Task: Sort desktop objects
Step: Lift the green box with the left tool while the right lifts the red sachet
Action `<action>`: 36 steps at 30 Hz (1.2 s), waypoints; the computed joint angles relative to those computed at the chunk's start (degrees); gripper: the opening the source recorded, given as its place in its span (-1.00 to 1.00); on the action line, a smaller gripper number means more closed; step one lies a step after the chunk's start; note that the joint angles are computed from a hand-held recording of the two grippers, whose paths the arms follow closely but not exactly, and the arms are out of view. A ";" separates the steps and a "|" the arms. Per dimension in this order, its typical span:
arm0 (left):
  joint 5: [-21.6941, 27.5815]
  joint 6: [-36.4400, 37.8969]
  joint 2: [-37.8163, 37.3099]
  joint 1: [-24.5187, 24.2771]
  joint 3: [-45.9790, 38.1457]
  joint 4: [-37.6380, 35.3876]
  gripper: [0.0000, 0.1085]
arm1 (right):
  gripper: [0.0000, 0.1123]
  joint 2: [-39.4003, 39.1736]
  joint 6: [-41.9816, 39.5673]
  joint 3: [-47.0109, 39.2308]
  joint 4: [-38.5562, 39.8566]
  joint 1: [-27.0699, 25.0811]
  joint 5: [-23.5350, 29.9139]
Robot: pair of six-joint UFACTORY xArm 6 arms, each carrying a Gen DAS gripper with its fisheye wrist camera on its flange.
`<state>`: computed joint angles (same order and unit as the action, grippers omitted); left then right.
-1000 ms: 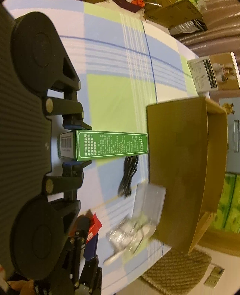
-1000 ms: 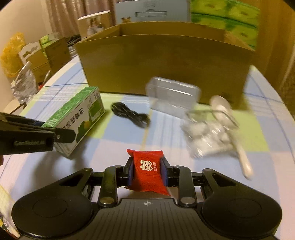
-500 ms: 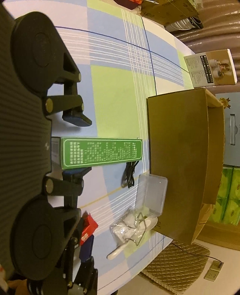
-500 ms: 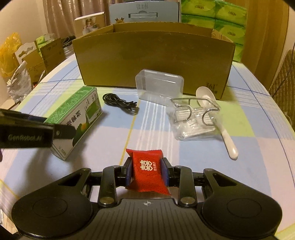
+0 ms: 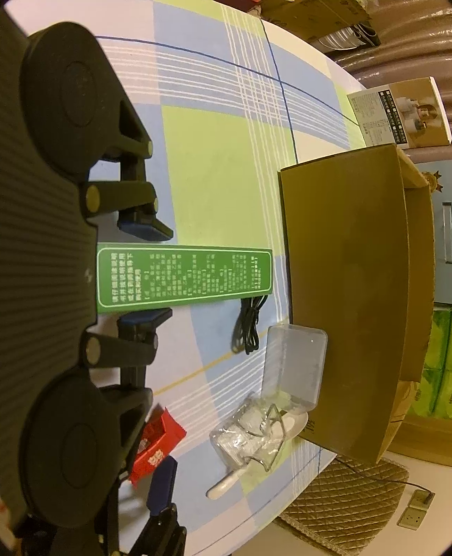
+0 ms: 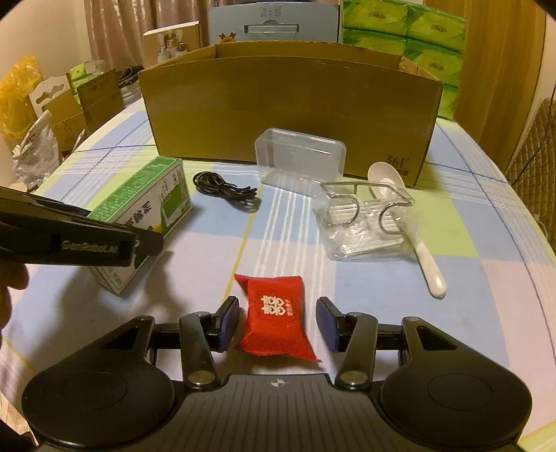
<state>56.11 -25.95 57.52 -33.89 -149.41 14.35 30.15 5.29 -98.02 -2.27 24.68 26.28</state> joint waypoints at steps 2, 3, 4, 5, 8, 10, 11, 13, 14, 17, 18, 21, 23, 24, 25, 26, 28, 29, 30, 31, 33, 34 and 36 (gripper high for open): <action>1.06 0.16 1.21 0.01 -2.07 -0.18 -0.43 | -0.18 -0.38 -0.33 0.63 -0.41 0.13 -0.22; 1.21 0.22 1.44 0.04 -2.47 -0.37 -0.45 | -0.18 -0.46 -0.38 0.78 -0.65 0.17 -0.32; 1.15 0.23 1.46 0.04 -2.49 -0.41 -0.48 | -0.18 -0.48 -0.38 0.84 -0.75 0.18 -0.37; 1.21 0.27 1.44 -0.02 -2.47 -0.25 -0.48 | -0.20 -0.43 -0.31 0.79 -0.90 0.19 -0.34; 2.04 0.56 2.31 -0.06 -4.07 -0.16 -0.50 | -0.27 -0.45 -0.99 0.87 -0.38 0.23 -0.49; 2.37 0.62 2.52 -0.05 -4.54 -0.09 -0.53 | -0.31 -0.51 -1.31 0.97 -0.19 0.28 -0.59; 2.42 0.72 2.51 -0.07 -4.53 0.10 -0.53 | -0.33 -0.49 -1.39 0.95 -0.19 0.28 -0.62; 1.65 0.87 1.53 -0.07 -2.73 0.20 -0.53 | -0.40 -0.44 -1.44 0.82 -0.13 0.29 -0.53; 1.34 0.96 1.13 -0.08 -2.01 0.28 -0.53 | -0.42 -0.44 -1.44 0.82 -0.13 0.29 -0.53; 0.68 1.16 0.05 -0.14 -0.16 0.50 -0.53 | -0.52 -0.41 -1.26 0.70 -0.35 0.34 -0.51; -0.17 1.03 -0.98 -0.18 1.61 0.73 -0.53 | -0.53 -0.40 -1.15 0.66 -0.18 0.32 -0.55; -2.54 0.58 -3.77 -0.26 6.32 1.32 -0.53 | -0.55 -0.27 -0.75 0.43 0.06 0.17 -0.71; -3.57 0.12 -4.81 -0.31 7.98 1.42 -0.53 | -0.55 -0.30 -0.28 0.45 0.03 0.09 -1.19; -4.41 -0.14 -5.62 -0.31 9.30 1.48 -0.53 | -0.55 -0.36 0.01 0.53 -0.03 0.05 -1.58; -4.79 -0.37 -5.98 -0.34 9.87 1.64 -0.53 | -0.55 -0.48 0.41 0.70 -0.14 -0.01 -2.06; -5.04 -0.51 -6.26 -0.37 10.27 1.79 -0.53 | -0.55 -0.55 0.64 0.76 -0.17 -0.06 -2.41; -5.50 -0.85 -6.80 -0.41 11.09 2.05 -0.53 | -0.55 -0.82 1.16 1.09 -0.31 -0.15 -3.12; -5.63 -0.98 -6.99 -0.44 11.35 2.12 -0.53 | -0.56 -0.88 1.28 1.15 -0.28 -0.20 -3.30; -5.81 -1.06 -7.27 -0.48 11.74 2.21 -0.53 | -0.56 -0.97 1.58 1.25 -0.28 -0.25 -3.53; -6.22 -1.30 -7.77 -0.53 12.49 2.50 -0.53 | -0.56 -1.04 1.95 1.29 -0.38 -0.32 -3.68; -7.57 -2.01 -9.17 -0.55 14.77 2.96 -0.53 | -0.56 -1.15 2.45 1.28 -0.50 -0.40 -3.90; -8.09 -2.21 -9.74 -0.55 15.68 3.05 -0.53 | -0.56 -1.18 2.67 1.23 -0.53 -0.43 -4.00; -8.70 -2.63 -10.46 -0.61 16.67 3.48 -0.53 | -0.56 -1.29 2.93 1.21 -0.35 -0.50 -4.28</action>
<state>47.41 -28.58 47.05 -34.50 -132.74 17.83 28.86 8.21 -96.82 -2.62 24.18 22.00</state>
